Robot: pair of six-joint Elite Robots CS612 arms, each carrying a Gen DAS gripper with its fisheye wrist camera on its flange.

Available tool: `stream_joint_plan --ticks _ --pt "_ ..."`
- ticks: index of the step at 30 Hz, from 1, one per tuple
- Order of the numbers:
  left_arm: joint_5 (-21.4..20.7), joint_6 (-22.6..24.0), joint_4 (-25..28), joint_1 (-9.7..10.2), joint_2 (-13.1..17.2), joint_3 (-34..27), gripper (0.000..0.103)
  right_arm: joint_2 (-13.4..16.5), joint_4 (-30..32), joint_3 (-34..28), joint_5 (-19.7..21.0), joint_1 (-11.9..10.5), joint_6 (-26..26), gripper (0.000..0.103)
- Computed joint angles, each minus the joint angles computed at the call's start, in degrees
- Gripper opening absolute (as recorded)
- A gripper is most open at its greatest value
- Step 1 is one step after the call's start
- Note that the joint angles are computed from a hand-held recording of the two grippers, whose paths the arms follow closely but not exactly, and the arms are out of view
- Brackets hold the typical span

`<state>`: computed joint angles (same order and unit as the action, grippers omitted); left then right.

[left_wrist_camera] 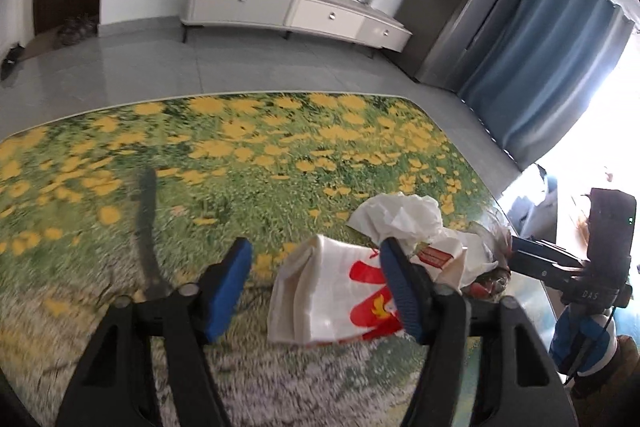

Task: Collect trash
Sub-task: 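Grasp the white-and-red paper bag with left tool while right tool grasps clear plastic bag, then carry paper bag and plastic bag to the bin and release both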

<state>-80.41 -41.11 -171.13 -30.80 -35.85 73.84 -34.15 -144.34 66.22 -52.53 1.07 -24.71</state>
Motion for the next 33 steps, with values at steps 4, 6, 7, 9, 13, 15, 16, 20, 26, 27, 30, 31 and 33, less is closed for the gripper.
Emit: stream_joint_plan --ticks 4,6,7,9,13,15,16,20,26,27,30,31,33 --pt "-4.73 1.52 -0.93 0.79 0.91 -0.84 0.053 0.34 0.64 -0.53 -0.49 0.22 -0.19 0.057" --pt "-6.1 1.75 -0.87 0.91 1.18 -1.09 0.046 0.48 1.1 -0.75 -0.83 0.36 -0.51 0.057" --pt "-6.2 2.01 -0.94 0.85 1.13 -0.96 0.045 0.5 1.24 -0.78 -1.01 0.39 -0.67 0.057" --pt "-6.79 1.78 -1.11 0.81 1.02 -0.66 0.037 0.53 1.46 -0.84 -1.25 0.43 -0.89 0.057" --pt "-5.87 1.73 -1.76 0.19 0.47 0.52 0.03 0.39 1.16 -0.53 -1.57 0.54 -1.25 0.054" --pt "-4.65 1.74 -2.28 -0.24 0.14 1.19 0.027 0.2 1.16 -0.25 -1.83 0.56 -1.64 0.052" --pt "-4.11 1.71 -2.62 -0.45 -0.05 1.55 0.026 0.05 1.13 0.02 -1.95 0.56 -1.96 0.05" --pt "-0.77 0.34 -3.8 -1.47 -1.12 3.29 0.021 -0.23 2.4 0.4 -2.02 0.64 -3.83 0.026" --pt "3.67 -4.03 -5.74 -2.85 -3.87 7.74 0.017 -1.85 2.22 2.94 -1.69 0.51 -5.72 0.016" --pt "4.25 -4.6 -6.03 -3.09 -4.4 8.55 0.017 -2.33 1.91 3.61 -1.29 0.37 -5.83 0.016" --pt "7.02 -6.42 -7.29 -4.23 -6.55 11.73 0.017 -4.09 0.29 6.12 0.26 -0.24 -5.76 0.016" --pt "7.94 -7.0 -7.68 -4.6 -7.25 12.74 0.017 -4.79 -0.33 7.09 0.91 -0.51 -5.8 0.016" --pt "10.23 -8.14 -8.44 -5.62 -9.0 15.0 0.017 -6.19 -1.64 9.03 2.06 -1.05 -5.84 0.016"
